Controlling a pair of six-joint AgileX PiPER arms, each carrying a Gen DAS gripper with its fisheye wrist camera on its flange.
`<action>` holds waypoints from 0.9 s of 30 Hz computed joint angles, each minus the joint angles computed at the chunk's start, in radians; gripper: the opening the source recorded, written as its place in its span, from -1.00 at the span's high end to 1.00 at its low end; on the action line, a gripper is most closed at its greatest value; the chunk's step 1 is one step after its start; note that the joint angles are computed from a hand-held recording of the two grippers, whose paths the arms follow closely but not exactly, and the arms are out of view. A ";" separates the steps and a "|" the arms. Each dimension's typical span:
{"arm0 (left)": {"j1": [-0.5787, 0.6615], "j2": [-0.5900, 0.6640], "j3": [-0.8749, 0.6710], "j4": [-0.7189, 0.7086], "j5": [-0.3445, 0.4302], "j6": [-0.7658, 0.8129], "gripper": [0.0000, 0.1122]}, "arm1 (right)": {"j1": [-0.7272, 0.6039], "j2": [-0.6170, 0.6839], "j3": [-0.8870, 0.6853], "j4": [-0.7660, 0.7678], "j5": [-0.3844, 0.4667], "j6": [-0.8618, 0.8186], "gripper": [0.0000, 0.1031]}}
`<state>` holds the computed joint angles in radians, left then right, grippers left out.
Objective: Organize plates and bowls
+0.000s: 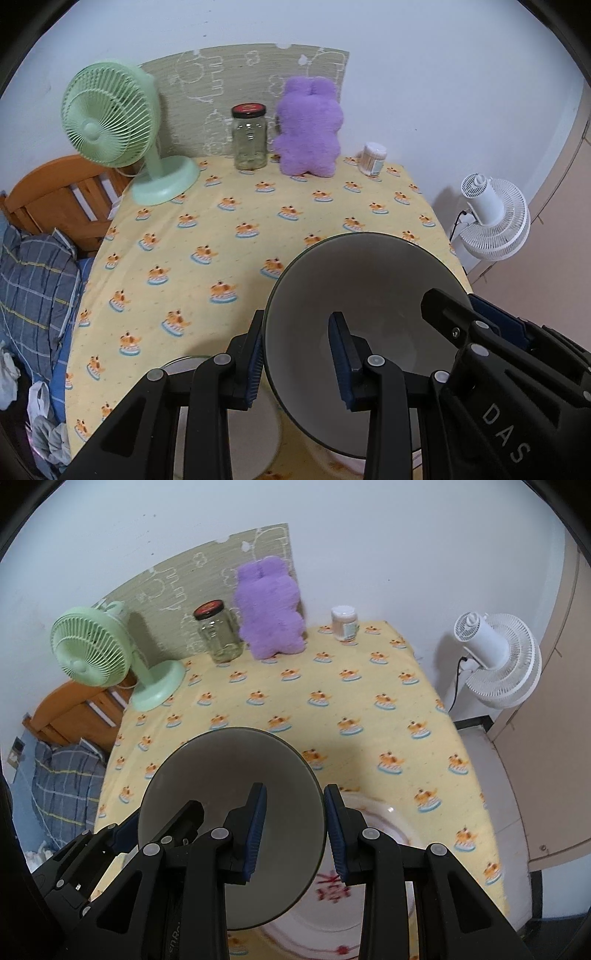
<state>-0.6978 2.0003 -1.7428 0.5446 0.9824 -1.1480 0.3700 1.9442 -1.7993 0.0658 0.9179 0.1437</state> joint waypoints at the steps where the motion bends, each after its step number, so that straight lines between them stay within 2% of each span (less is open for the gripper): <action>1: 0.005 -0.024 0.041 0.004 -0.020 -0.011 0.43 | 0.015 -0.008 0.012 -0.009 -0.006 0.018 0.31; 5: 0.022 -0.112 0.189 0.018 -0.081 -0.035 0.43 | 0.074 -0.031 0.055 -0.051 -0.030 0.090 0.31; 12: 0.053 -0.207 0.358 0.013 -0.127 -0.036 0.43 | 0.163 -0.035 0.108 -0.079 -0.052 0.181 0.31; 27: 0.135 -0.287 0.569 -0.057 -0.230 -0.007 0.45 | 0.273 0.039 0.092 -0.108 -0.020 0.250 0.31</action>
